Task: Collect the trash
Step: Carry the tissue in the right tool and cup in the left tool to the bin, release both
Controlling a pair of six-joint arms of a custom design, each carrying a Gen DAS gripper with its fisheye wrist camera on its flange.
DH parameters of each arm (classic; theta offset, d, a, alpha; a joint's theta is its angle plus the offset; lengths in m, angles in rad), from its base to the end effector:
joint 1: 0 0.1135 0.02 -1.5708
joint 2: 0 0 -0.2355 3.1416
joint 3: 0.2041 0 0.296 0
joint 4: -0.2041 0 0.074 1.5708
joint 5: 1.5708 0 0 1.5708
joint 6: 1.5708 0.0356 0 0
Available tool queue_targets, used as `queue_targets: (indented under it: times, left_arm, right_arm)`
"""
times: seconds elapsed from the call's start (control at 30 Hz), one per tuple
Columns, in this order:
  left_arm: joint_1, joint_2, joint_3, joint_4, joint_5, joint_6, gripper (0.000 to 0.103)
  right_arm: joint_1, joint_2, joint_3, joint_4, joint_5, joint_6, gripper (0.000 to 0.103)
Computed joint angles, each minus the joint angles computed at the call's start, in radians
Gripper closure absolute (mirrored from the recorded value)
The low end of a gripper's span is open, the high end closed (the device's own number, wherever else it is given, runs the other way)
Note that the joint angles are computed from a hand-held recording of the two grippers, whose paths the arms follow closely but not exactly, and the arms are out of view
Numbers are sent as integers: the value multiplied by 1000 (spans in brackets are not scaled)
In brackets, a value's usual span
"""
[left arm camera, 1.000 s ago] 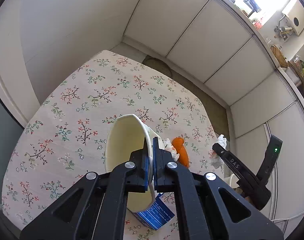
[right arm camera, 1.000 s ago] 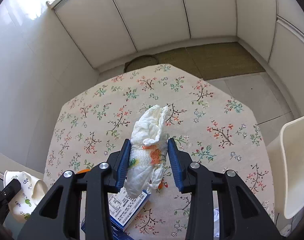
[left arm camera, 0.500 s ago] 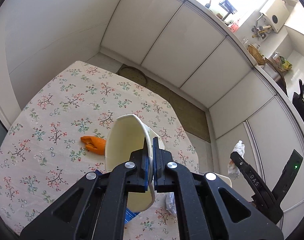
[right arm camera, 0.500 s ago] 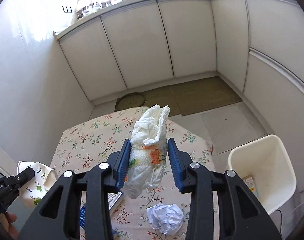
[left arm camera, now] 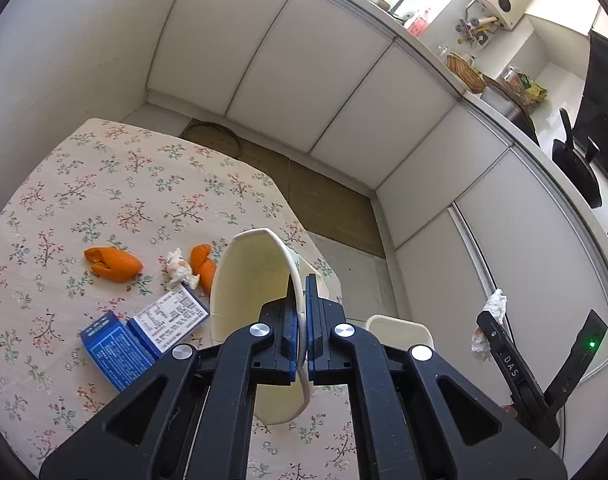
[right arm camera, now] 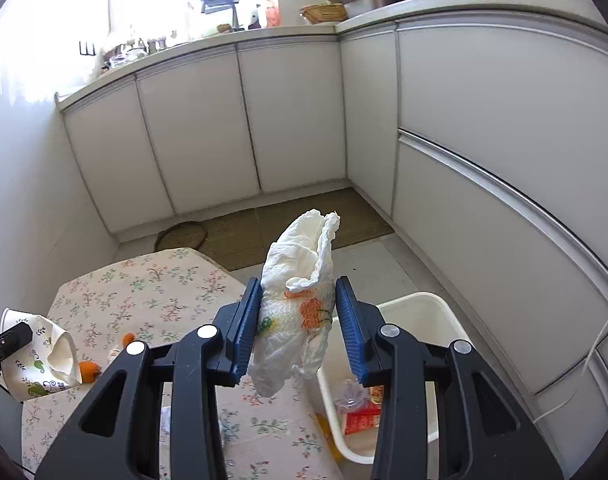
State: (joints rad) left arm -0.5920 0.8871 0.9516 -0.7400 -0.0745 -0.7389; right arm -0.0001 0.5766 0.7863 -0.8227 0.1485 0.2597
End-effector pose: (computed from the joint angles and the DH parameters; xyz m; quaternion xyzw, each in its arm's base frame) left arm 0.2024 -0.1329 0.3062 -0.0822 0.8972 -0.2407 0.3610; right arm 0.1829 -0.0053 0.2981 0.1485 0.8732 -0.0058 0.4642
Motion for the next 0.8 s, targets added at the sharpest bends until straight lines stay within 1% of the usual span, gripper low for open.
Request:
queue_targets:
  times: [0.17, 0.27, 0.33, 0.37, 0.4, 0.43, 0.47, 0.53, 0.63, 0.67, 0.73, 0.8]
  left_arm:
    - [-130, 124, 38, 54, -59, -36, 100]
    - [-192, 205, 66, 92, -81, -48, 100]
    - [-225, 258, 87, 118, -91, -52, 100]
    - [-244, 291, 103, 134, -94, -54, 100]
    - [-259, 319, 116, 146, -96, -56, 100]
    - [-273, 341, 126, 158, -99, -56, 100]
    - [-290, 369, 140, 172, -104, -56, 100]
    - [-315, 421, 167, 192, -108, -55, 100]
    - [-344, 505, 217, 217, -96, -55, 100]
    - [-350, 530, 230, 226, -92, -54, 100]
    - [-363, 574, 257, 243, -82, -55, 100]
    - [-379, 628, 296, 259, -71, -52, 100]
  right_arm:
    - [-227, -2, -50, 14, -120, -105, 65]
    - [-323, 6, -73, 36, -171, -157, 64]
    - [-373, 15, -88, 49, -200, -176, 62]
    - [-411, 32, -88, 50, -230, -191, 58]
    - [-447, 37, -91, 48, -249, -204, 47]
    - [-464, 37, -89, 47, -249, -203, 42]
    - [-506, 35, -90, 56, -271, -210, 40]
    - [-571, 31, -89, 59, -307, -221, 32]
    - [-693, 42, -82, 67, -373, -242, 26]
    - [-730, 51, -79, 70, -393, -250, 26]
    - [-789, 64, -80, 84, -421, -263, 24]
    - [-824, 75, -79, 98, -422, -274, 22]
